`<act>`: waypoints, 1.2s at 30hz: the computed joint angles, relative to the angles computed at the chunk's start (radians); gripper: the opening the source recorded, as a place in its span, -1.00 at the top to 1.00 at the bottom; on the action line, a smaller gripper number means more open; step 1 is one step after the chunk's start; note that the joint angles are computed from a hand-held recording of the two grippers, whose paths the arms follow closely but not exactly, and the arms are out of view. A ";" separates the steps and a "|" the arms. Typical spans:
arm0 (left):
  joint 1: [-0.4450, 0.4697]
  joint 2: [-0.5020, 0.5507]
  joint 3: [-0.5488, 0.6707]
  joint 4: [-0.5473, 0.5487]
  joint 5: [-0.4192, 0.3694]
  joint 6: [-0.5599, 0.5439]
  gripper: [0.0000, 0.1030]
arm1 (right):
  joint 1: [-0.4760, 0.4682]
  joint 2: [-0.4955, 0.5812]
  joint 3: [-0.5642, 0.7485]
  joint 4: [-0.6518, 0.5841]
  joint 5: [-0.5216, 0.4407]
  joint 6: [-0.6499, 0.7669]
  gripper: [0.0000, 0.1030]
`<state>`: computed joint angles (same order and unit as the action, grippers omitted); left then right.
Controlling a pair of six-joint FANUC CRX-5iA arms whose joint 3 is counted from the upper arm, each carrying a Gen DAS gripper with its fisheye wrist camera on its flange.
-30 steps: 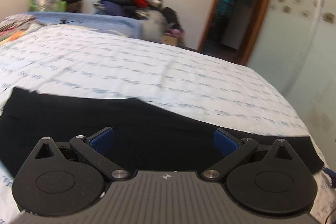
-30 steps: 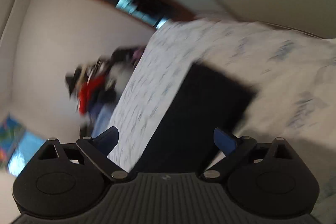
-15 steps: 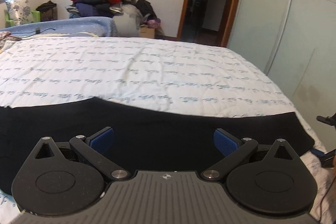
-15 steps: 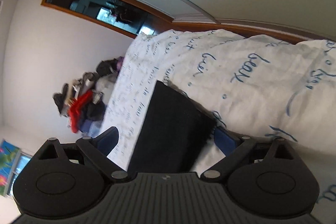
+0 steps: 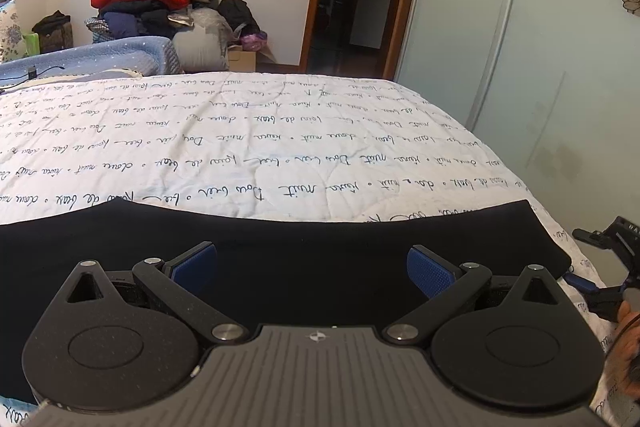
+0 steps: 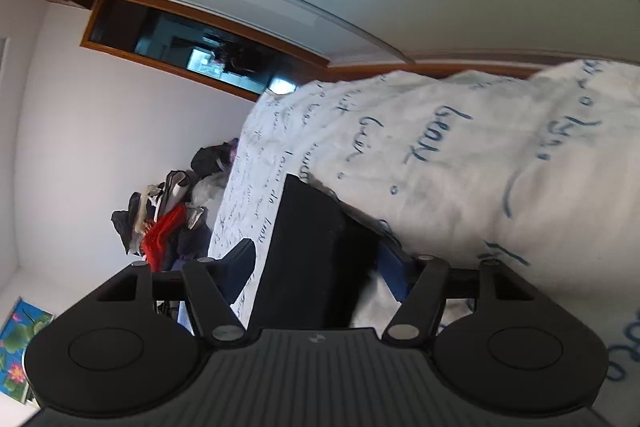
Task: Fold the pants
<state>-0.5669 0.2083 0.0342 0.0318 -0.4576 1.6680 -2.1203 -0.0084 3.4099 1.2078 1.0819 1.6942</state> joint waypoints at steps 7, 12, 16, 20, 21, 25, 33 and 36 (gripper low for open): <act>0.005 0.006 -0.008 0.044 -0.002 -0.020 -0.99 | -0.096 0.049 0.044 0.009 -0.194 -0.054 -0.56; 0.005 0.007 -0.009 0.038 -0.001 -0.027 -0.99 | -0.129 0.023 0.016 0.011 -0.323 0.035 -0.56; 0.014 0.005 -0.012 0.049 -0.012 -0.024 -0.99 | -0.078 -0.017 -0.006 0.056 -0.169 -0.090 -0.53; 0.014 0.005 -0.009 0.034 -0.010 -0.004 -0.99 | -0.089 -0.060 -0.067 -0.009 -0.078 0.019 -0.54; 0.015 0.004 -0.014 0.049 -0.007 -0.009 -0.99 | -0.091 -0.075 -0.083 -0.015 -0.064 0.064 -0.53; 0.013 0.001 -0.025 0.079 -0.002 -0.048 -0.99 | -0.113 -0.119 -0.111 -0.076 -0.052 0.149 0.86; 0.021 0.066 0.051 0.224 -0.047 -0.143 -0.99 | -0.077 -0.183 -0.228 -0.107 0.102 0.523 0.89; 0.022 0.171 0.141 0.509 -0.104 -0.323 -0.99 | -0.060 -0.216 -0.295 -0.118 0.179 0.726 0.89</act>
<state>-0.5446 0.3789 0.1752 0.5406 -0.5618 1.3445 -2.1800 -0.2248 3.1151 1.0896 1.2609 2.4201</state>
